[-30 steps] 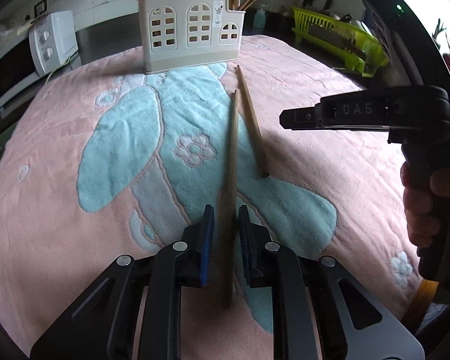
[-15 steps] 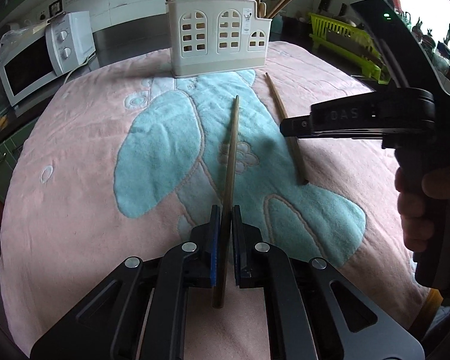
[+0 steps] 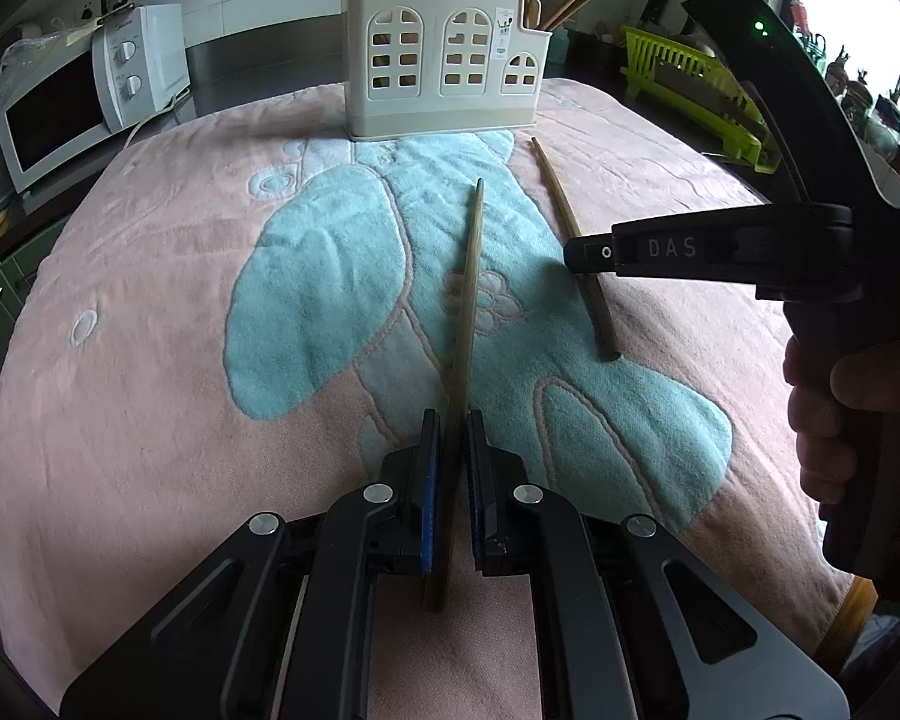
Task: Organize utensils
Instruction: 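Lift both chopsticks upright and carry them over the white holder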
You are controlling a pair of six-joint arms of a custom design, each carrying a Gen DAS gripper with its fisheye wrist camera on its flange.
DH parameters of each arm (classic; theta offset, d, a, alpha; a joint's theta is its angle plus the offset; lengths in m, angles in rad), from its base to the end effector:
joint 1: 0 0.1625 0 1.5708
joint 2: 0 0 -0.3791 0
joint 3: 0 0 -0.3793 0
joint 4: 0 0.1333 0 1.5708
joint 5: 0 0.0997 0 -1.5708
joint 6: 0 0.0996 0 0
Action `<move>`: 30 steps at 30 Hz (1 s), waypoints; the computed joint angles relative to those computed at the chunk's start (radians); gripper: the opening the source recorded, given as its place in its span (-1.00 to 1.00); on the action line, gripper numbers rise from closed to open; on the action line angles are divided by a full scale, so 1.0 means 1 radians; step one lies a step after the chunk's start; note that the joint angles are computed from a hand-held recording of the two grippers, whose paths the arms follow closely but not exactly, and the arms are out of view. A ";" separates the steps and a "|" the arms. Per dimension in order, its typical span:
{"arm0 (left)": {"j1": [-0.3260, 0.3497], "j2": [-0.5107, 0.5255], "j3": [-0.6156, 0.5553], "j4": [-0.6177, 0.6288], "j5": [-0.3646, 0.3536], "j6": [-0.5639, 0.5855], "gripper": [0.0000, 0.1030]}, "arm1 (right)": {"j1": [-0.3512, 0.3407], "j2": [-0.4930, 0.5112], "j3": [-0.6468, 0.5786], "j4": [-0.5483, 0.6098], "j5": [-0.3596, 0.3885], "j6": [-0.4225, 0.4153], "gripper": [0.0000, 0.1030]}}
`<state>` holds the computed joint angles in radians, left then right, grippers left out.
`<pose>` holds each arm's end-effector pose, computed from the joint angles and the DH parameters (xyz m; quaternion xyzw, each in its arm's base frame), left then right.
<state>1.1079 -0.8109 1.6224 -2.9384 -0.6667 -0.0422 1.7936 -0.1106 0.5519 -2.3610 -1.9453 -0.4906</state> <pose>-0.0962 -0.6666 0.1625 0.0634 0.8710 -0.3440 0.3450 0.2812 -0.8028 -0.0107 0.3076 -0.9180 0.1445 0.2045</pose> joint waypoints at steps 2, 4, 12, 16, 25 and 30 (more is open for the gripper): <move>0.000 0.000 -0.003 0.006 -0.001 -0.002 -0.84 | -0.003 -0.002 -0.005 0.015 0.011 -0.004 -0.76; 0.001 -0.001 -0.005 0.015 -0.001 -0.004 -0.83 | -0.011 -0.018 0.005 0.033 0.028 -0.007 -0.83; 0.001 0.001 -0.015 0.041 0.000 0.000 -0.84 | -0.042 -0.136 0.187 -0.041 0.060 -0.098 -0.82; 0.000 0.002 -0.012 0.030 0.001 0.003 -0.82 | -0.044 -0.167 0.268 -0.124 0.069 -0.125 -0.69; 0.008 -0.008 -0.022 0.078 -0.023 -0.034 -0.85 | -0.038 -0.163 0.294 -0.192 0.040 -0.208 -0.87; 0.008 -0.013 -0.024 0.079 -0.031 -0.052 -0.87 | -0.041 -0.192 0.325 -0.190 0.057 -0.248 -0.87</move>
<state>1.1158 -0.8241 1.5985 -2.8598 -0.6974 -0.0944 1.7530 -0.3026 0.8764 -2.5506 -1.8883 -0.7384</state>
